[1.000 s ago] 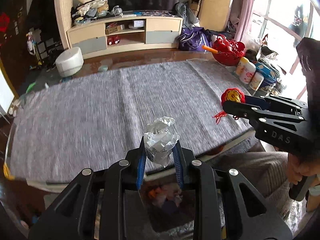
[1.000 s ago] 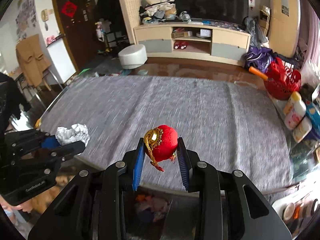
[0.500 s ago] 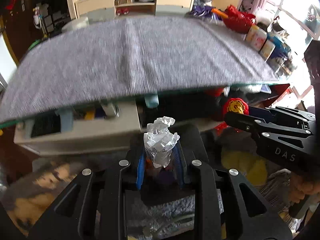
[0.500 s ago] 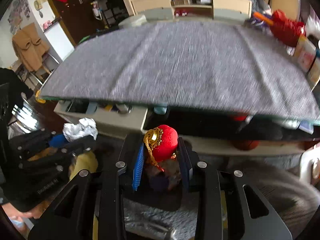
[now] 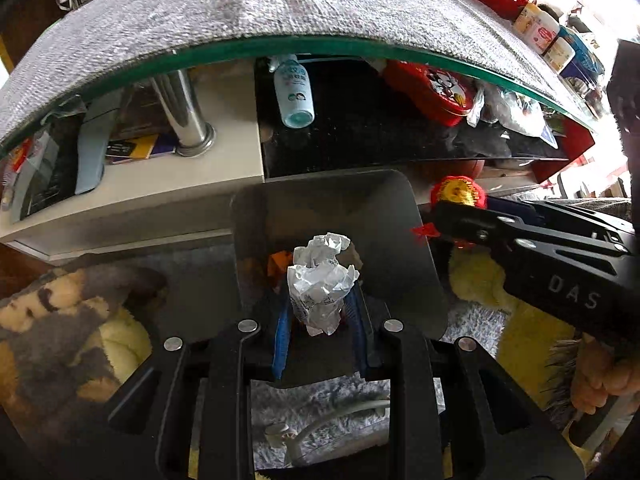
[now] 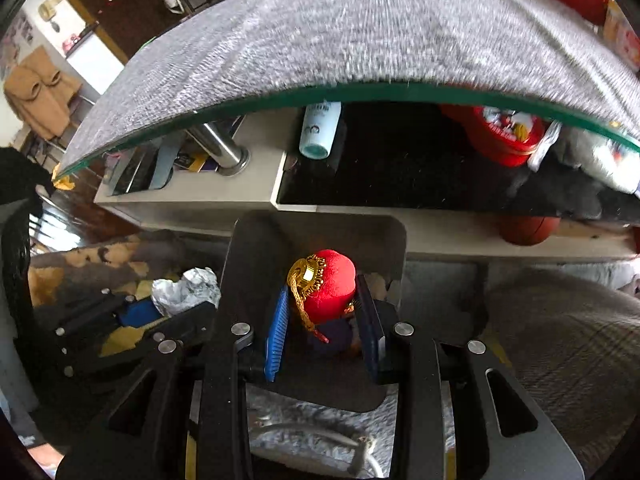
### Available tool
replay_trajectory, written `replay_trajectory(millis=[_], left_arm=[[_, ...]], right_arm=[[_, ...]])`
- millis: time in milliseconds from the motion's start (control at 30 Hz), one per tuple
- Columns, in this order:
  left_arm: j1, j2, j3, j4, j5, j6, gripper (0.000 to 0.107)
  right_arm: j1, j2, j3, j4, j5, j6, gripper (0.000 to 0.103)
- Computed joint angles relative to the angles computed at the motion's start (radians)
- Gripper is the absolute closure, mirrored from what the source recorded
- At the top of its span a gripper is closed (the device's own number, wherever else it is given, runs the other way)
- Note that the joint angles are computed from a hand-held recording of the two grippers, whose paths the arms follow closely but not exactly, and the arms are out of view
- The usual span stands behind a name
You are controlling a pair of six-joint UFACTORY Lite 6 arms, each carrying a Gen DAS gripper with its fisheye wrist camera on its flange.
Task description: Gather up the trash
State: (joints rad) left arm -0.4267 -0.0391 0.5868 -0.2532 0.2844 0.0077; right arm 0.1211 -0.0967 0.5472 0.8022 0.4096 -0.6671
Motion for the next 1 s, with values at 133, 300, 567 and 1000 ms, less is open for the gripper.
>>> replay_trajectory(millis=[133, 300, 567, 1000], left_arm=[[0.005, 0.035, 0.013, -0.048, -0.005, 0.05, 0.076], [0.017, 0.052, 0.025, -0.079, -0.005, 0.092, 0.052], [0.035, 0.031, 0.026, -0.014, -0.003, 0.037, 0.018], [0.023, -0.211, 0.012, 0.254, 0.065, -0.21, 0.012]], right_arm=[[0.002, 0.068, 0.043, 0.043, 0.006, -0.028, 0.069], [0.004, 0.111, 0.064, 0.058, -0.001, -0.028, 0.052], [-0.031, 0.06, 0.043, -0.039, -0.034, 0.069, 0.007], [-0.158, -0.21, 0.04, -0.287, 0.045, 0.26, 0.003]])
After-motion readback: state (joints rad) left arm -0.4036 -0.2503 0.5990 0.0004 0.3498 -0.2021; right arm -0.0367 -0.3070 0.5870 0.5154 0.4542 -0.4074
